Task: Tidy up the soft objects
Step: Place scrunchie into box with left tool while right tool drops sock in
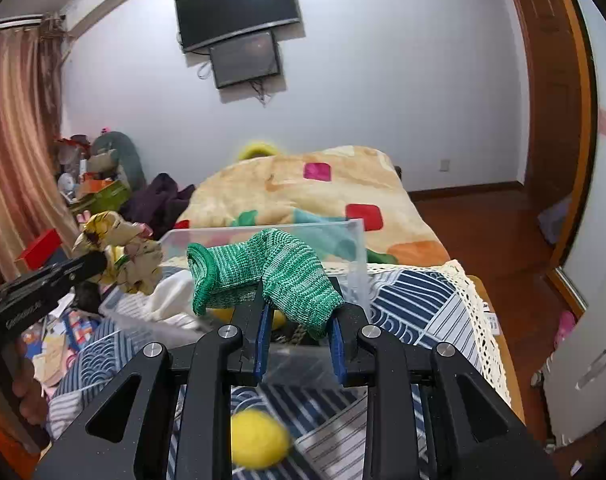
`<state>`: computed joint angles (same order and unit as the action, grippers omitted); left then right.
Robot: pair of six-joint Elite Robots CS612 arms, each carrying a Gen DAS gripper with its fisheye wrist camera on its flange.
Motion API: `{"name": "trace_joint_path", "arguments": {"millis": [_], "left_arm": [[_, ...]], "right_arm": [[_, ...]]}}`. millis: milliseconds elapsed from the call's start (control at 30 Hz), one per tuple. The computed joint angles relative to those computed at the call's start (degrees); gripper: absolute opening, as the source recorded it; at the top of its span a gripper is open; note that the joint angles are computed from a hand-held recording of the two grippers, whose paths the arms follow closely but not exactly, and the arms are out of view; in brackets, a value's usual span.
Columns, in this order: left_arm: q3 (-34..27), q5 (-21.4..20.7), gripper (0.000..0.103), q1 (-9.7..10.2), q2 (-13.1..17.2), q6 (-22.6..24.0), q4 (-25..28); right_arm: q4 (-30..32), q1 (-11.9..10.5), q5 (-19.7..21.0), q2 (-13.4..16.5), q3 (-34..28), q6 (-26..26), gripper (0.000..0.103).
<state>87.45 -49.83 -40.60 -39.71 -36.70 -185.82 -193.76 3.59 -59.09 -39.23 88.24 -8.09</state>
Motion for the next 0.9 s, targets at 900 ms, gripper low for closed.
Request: {"name": "trace_joint_path", "arguments": {"millis": [900], "left_arm": [[-4.1, -7.0, 0.043, 1.99, 2.1, -1.7, 9.2]], "right_arm": [[9.1, 1.6, -4.2, 0.8, -3.0, -4.1, 0.030]]}}
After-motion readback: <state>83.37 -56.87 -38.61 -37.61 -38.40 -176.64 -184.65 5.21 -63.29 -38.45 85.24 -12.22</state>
